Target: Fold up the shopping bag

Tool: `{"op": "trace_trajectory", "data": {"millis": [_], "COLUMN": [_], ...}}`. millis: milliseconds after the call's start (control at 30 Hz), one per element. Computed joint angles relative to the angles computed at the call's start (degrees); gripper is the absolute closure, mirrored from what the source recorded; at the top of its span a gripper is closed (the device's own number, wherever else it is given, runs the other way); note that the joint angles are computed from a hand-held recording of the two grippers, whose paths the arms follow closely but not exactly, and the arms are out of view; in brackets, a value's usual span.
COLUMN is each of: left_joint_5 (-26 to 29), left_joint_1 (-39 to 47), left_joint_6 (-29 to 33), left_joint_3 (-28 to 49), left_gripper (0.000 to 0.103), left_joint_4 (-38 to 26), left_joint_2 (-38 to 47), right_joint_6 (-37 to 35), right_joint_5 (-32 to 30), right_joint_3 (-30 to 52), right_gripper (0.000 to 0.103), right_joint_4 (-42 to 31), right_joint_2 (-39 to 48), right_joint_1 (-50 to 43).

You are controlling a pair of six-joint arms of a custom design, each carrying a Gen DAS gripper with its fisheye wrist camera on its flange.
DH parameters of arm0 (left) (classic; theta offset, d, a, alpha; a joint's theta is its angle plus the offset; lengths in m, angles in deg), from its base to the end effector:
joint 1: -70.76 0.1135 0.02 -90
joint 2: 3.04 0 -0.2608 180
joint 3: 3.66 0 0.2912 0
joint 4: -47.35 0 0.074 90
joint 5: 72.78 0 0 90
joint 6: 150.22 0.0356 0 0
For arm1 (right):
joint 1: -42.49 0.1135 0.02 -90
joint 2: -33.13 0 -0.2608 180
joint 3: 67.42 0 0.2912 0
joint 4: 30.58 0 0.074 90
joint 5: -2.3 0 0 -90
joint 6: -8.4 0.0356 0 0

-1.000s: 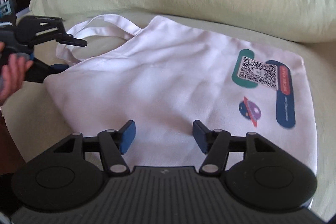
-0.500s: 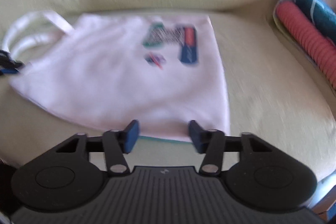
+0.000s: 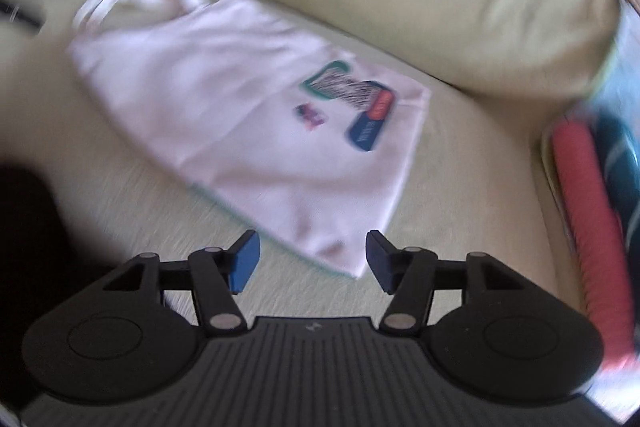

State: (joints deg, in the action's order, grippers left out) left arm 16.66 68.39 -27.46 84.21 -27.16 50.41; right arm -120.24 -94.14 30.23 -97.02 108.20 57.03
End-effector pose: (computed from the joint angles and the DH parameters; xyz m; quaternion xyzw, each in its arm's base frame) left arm 0.1886 -0.0075 0.4170 0.2716 0.8650 0.1149 0.4060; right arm 0.2899 0.0793 0.4015 -0.4308 0.8116 -0.0311 0.3934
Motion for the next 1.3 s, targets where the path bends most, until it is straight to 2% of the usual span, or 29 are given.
{"op": "trace_trajectory", "data": {"millis": [67, 100, 200, 233, 267, 300, 333, 367, 400, 500, 600, 633, 667, 700, 733, 800, 833, 967, 1033, 1133, 1233, 1300], "left_joint_5": [-4.77, -7.11, -12.06, -11.95, -11.4, -10.89, -9.57, -8.09, -6.67, -3.11, -0.87, -0.43, -0.37, -0.45, -0.51, 0.05, 0.2, 4.68, 5.88, 7.69, 12.67, 14.84], "left_joint_1": [-3.94, -5.61, -4.9, -4.0, -3.12, -2.26, -1.07, 0.03, 1.04, 2.33, 0.89, 0.44, 0.29, 0.66, 1.24, 4.03, 4.81, 9.35, 11.06, 13.28, 15.74, 16.45], "left_joint_6": [11.02, 16.18, 27.37, 30.23, 32.63, 35.02, 36.31, 37.01, 37.63, 34.14, 32.91, 32.07, 31.95, 33.45, 35.43, 38.36, 38.79, 49.48, 55.41, 60.83, 67.42, 70.17], "left_joint_3": [-3.0, -4.47, -10.03, -11.38, -12.48, -13.56, -14.39, -13.8, -12.78, -7.75, -6.01, -6.47, -6.98, -8.05, -9.34, -10.17, -10.18, -13.78, -15.05, -15.17, -15.2, -14.86], "left_gripper": [0.045, 0.045, 0.045, 0.049, 0.064, 0.071, 0.074, 0.076, 0.077, 0.078, 0.077, 0.075, 0.068, 0.064, 0.063, 0.06, 0.055, 0.043, 0.043, 0.043, 0.043, 0.039], "left_joint_4": [1.54, 2.3, 8.65, 9.89, 10.49, 11.1, 11.69, 11.24, 10.45, 3.86, -1.76, -3.01, -3.39, -3.46, -3.5, -2.36, -1.36, 4.45, 7.18, 10.33, 12.3, 12.61], "left_joint_2": [-0.42, -0.52, -0.57, -0.59, -0.76, -0.89, -0.91, -0.36, 0.37, 0.79, -1.75, -3.38, -4.26, -5.27, -6.42, -6.55, -6.09, -7.61, -7.58, -5.46, -2.71, -1.55], "right_joint_6": [-3.03, -7.07, -17.14, -19.25, -21.37, -22.09, -22.68, -23.25, -23.34, -25.25, -27.04, -27.55, -28.09, -28.43, -28.95, -32.4, -34.07, -35.64, -39.92, -46.59, -52.19, -55.36], "right_joint_5": [0.53, 1.58, 4.11, 4.35, 4.55, 2.89, 1.09, -0.69, -1.13, -2.79, -5.92, -6.9, -7.9, -9.96, -10.58, -10.41, -9.43, -10.63, -13.04, -15.18, -18.61, -21.32], "right_joint_3": [-2.27, -4.05, -9.06, -10.22, -11.36, -10.63, -9.68, -8.68, -8.02, -7.3, -6.34, -6.2, -6.01, -5.45, -5.91, -8.72, -10.21, -13.14, -15.21, -15.43, -15.16, -16.0], "right_gripper": [0.049, 0.049, 0.05, 0.05, 0.05, 0.052, 0.062, 0.084, 0.088, 0.093, 0.093, 0.093, 0.092, 0.091, 0.087, 0.076, 0.066, 0.061, 0.061, 0.061, 0.061, 0.061], "right_joint_4": [2.72, 4.71, 11.44, 13.32, 15.21, 15.75, 16.11, 16.43, 15.97, 14.98, 10.54, 9.05, 7.52, 3.86, 3.28, 4.65, 6.01, 9.99, 13.0, 15.67, 17.57, 19.3], "right_joint_2": [-1.11, -1.61, -2.75, -2.87, -2.97, -1.75, -0.39, 0.99, 1.61, 1.63, -0.55, -1.45, -2.3, -2.97, -3.4, -5.06, -5.82, -6.74, -7.27, -6.24, -4.44, -4.34], "right_joint_1": [1.06, 1.73, 2.98, 3.01, 3.03, 2.47, 1.89, 1.34, 1.2, 0.17, -2.38, -3.24, -4.13, -5.93, -6.57, -7.61, -7.82, -10.02, -12.15, -14.5, -17.49, -19.0]}}
